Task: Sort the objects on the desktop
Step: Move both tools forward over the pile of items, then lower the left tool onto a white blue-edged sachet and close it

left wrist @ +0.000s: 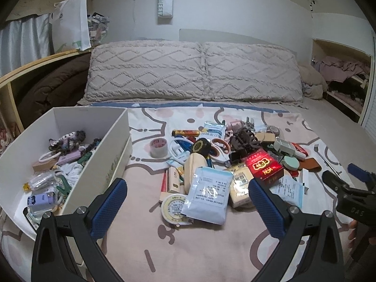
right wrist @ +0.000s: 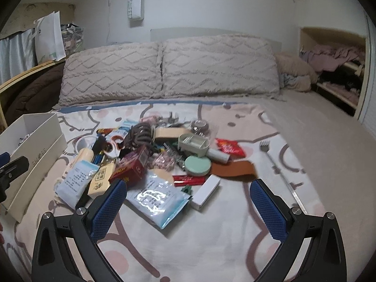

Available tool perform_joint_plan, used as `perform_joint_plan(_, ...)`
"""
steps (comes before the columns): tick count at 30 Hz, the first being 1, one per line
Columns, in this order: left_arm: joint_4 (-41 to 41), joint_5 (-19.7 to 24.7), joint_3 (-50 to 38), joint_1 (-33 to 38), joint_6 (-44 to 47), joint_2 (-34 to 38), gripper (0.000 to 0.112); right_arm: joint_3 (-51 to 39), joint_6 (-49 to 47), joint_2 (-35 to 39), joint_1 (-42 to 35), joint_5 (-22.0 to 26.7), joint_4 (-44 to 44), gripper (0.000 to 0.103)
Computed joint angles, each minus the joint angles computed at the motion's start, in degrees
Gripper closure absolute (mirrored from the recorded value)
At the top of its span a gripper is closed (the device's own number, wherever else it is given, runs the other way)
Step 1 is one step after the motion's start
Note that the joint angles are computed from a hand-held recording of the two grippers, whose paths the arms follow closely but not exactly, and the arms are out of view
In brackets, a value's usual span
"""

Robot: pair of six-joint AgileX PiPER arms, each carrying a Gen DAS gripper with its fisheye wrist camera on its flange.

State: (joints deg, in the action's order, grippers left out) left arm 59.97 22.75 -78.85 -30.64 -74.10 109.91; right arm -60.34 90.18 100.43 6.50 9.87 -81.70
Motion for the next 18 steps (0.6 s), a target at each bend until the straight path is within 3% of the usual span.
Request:
perform_joint_plan(7, -2.51, 0.29, -1.87, 0.17, 2.90, 2.87, 0.009, -0.90, 7.09, 3.77, -0.93, -2.21, -6.28, 0.000)
perform_joint_plan(14, -3.33, 3.56, -4.21, -0.77, 5.29, 5.89, 0.009, -3.55, -16.79, 7.68, -0.26, -1.84, 15.39, 0.000)
perform_joint_plan(18, -8.69, 1.77, -5.33, -0.11, 9.72, 6.96, 0.009, -4.27, -21.25, 8.79, 0.09, -1.89, 18.88, 0.000)
